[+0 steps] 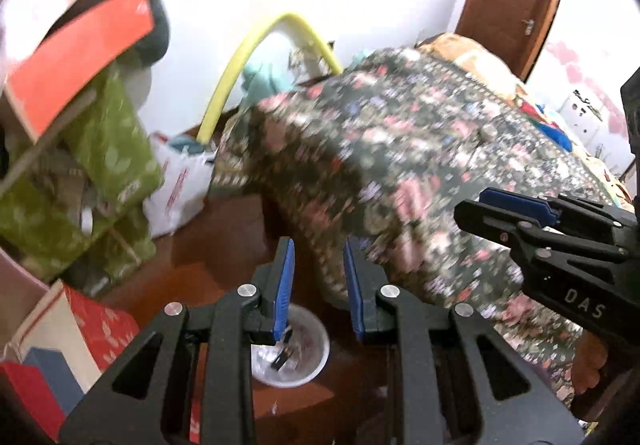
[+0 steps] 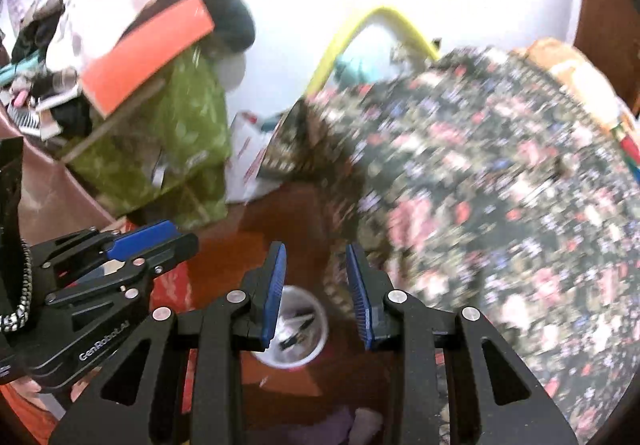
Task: Collect trash
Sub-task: 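Return both tools to the bed items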
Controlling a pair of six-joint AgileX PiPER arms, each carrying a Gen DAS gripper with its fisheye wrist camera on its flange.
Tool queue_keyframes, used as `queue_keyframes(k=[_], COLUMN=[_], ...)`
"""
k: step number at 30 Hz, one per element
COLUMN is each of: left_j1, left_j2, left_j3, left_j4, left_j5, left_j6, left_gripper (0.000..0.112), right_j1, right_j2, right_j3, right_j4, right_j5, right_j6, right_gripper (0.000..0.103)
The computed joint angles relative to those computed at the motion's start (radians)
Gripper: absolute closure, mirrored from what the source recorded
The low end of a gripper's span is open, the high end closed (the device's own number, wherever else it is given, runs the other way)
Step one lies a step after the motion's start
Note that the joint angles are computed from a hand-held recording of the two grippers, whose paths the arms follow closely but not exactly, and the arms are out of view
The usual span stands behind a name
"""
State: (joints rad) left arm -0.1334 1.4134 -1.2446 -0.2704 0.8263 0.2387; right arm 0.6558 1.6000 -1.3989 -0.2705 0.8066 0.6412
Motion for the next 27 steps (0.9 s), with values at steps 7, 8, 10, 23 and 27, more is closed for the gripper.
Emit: queue_keyframes(k=[7, 8, 10, 23, 27], left_j1=[-0.191, -0.216, -0.269, -0.47, -0.492], left_j2=[0.106, 0.126, 0.177, 0.652, 0.854], left_j3=[-0.167, -0.19, -0.245, -0.769, -1.035], left_j4=[0.086, 0.098, 0.117, 0.144, 0.143], left_j5=[-0.001, -0.002, -0.003, 0.089, 0.163], left_j6=[-0.14, -0.157, -0.192, -0.259, -0.276], left_gripper=[0.089, 0.089, 0.089, 0.084, 0.055], right_j1=[-0.115, -0.142, -0.186, -0.71, -0.792], right_j2=[-0.115, -0.131, -0.156, -0.116, -0.031], right_j3=[0.099, 0.114, 0.137, 0.169, 0.134], right_j4=[-0.053, -0.049, -0.046, 0.306, 0.355], right_j5=[-0.02, -0.023, -0.026, -0.107, -0.15], right_j6=[-0.022, -0.035, -0.055, -0.522, -0.609], right_gripper=[0.075, 0.075, 0.075, 0.065, 0.036])
